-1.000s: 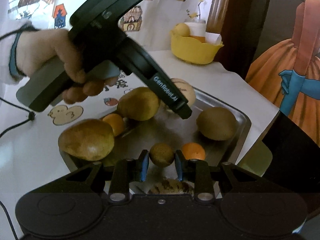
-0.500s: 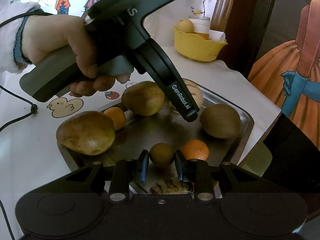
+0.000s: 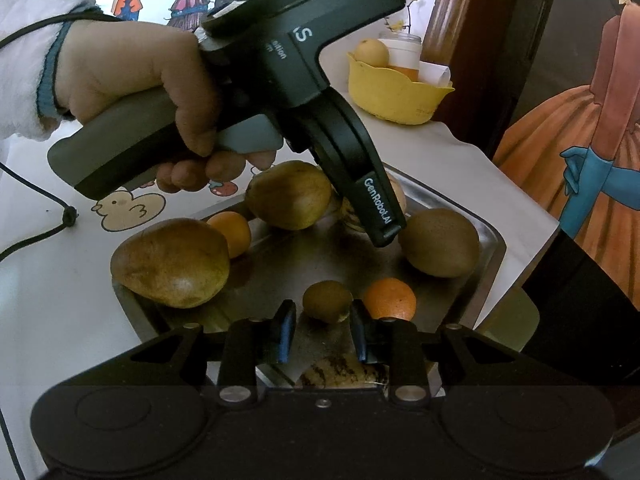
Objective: Organize fruits
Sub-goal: 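Lower the striped fruit onto the tray with the left tool while the right tool lowers the brown fruit, then open the left tool on the tray while the right tool releases the brown fruit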
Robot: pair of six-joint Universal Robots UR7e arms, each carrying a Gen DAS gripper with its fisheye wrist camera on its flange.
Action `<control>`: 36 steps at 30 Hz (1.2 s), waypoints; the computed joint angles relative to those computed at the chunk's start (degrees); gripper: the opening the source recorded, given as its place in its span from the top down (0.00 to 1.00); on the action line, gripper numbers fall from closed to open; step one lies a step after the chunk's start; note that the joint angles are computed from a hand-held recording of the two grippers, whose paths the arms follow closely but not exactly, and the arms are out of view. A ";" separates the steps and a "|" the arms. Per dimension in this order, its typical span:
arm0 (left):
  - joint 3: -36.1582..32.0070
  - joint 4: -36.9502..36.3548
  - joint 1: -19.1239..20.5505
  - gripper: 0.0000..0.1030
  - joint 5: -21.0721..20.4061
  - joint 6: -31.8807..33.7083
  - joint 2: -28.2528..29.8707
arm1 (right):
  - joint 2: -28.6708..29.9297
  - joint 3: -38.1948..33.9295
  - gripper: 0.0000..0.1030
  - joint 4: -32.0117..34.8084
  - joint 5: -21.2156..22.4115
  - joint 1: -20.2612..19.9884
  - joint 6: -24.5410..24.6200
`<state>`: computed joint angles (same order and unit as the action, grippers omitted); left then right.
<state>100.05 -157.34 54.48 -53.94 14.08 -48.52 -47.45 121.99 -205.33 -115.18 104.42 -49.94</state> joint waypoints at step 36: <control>18.46 -21.36 -7.82 0.02 4.66 -3.74 -14.41 | -2.13 7.60 0.22 -19.73 3.04 3.30 14.11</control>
<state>118.51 -178.70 46.66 -49.28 10.34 -62.92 -49.58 129.59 -225.06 -112.14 107.73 -35.82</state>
